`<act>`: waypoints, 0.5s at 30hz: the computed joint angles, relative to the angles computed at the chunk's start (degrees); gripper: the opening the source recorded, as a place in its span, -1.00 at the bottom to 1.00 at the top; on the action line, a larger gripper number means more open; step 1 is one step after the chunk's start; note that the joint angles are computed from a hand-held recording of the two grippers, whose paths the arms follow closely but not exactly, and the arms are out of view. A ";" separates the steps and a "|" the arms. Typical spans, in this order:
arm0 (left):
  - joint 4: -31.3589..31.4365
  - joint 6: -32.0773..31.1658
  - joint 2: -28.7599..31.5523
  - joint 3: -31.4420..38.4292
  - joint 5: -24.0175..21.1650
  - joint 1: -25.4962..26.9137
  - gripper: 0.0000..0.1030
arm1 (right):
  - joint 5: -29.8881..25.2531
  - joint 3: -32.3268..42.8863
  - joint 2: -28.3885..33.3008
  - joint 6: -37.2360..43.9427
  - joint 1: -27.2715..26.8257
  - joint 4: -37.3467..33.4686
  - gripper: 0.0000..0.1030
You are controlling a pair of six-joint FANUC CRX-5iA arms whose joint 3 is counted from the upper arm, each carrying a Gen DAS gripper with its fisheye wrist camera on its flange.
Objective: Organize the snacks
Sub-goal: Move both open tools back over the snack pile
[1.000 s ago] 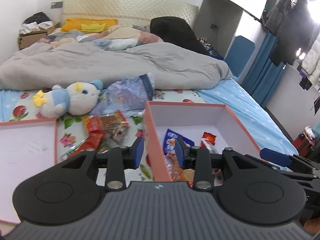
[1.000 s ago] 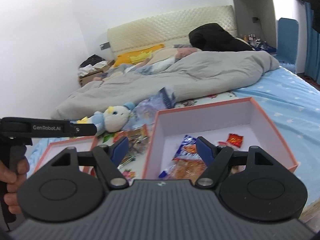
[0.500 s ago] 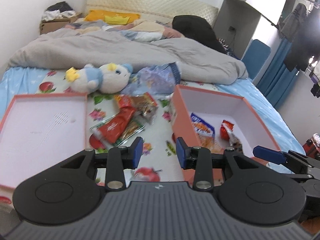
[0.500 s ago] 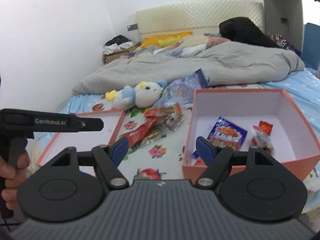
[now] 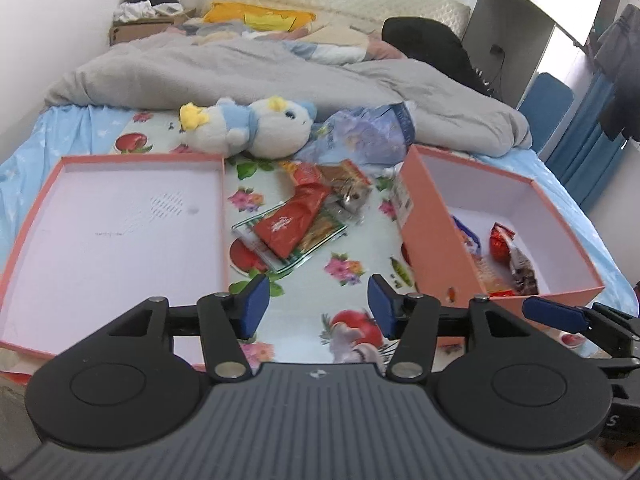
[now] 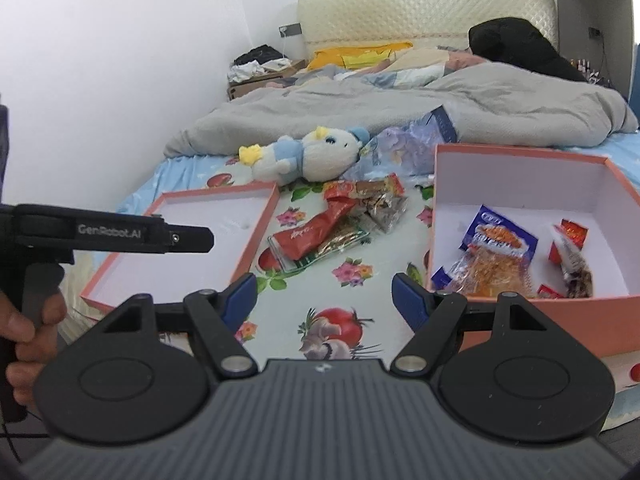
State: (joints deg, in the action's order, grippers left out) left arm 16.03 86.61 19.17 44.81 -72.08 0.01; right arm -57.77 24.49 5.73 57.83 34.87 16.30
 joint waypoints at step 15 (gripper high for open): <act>-0.18 -1.40 13.34 15.40 -6.29 1.88 0.17 | -2.40 8.99 9.27 7.26 -2.59 -7.81 0.47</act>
